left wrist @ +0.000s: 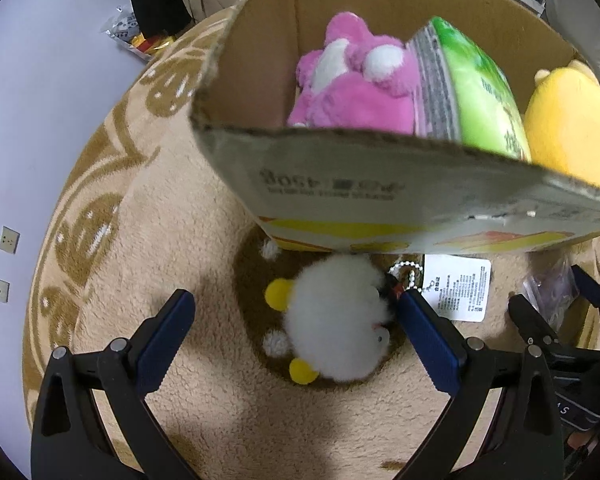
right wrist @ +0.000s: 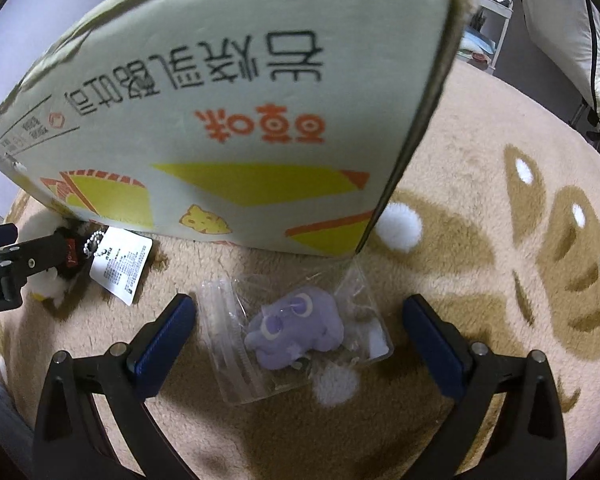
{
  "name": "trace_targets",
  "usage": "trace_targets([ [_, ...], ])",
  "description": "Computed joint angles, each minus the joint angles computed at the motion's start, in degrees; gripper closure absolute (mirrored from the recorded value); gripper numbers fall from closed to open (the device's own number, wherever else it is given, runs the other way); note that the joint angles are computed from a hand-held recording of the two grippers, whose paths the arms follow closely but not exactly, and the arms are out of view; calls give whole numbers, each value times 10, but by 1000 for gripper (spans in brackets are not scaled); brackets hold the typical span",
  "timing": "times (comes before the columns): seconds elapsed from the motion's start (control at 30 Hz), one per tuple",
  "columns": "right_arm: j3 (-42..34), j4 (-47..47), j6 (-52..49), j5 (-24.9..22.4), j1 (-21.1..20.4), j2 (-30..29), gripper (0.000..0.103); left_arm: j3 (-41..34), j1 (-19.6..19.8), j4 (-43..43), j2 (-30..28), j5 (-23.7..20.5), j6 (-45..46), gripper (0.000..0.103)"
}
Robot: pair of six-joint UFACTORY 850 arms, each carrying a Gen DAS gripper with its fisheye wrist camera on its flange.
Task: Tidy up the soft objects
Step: 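Grasp the white plush keychain with the left tool while the right tool grasps the purple plush bag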
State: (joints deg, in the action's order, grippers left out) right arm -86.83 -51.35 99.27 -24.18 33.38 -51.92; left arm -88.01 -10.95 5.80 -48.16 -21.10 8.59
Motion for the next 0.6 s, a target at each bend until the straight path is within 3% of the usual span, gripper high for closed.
trace_targets([
  [0.23, 7, -17, 10, -3, 6, 5, 4, 5, -6, 10, -3, 10, 3, 8],
  [0.43, 16, -29, 25, 1, 13, 13, 14, 13, 0, -125, 3, 8, 140, 39],
  [0.5, 14, -26, 21, -2, 15, 15, 19, 8, 5, -197, 0, -13, 202, 50],
  [0.6, 17, -35, 30, -5, 21, 19, 22, 20, 7, -216, 7, -7, 217, 65],
])
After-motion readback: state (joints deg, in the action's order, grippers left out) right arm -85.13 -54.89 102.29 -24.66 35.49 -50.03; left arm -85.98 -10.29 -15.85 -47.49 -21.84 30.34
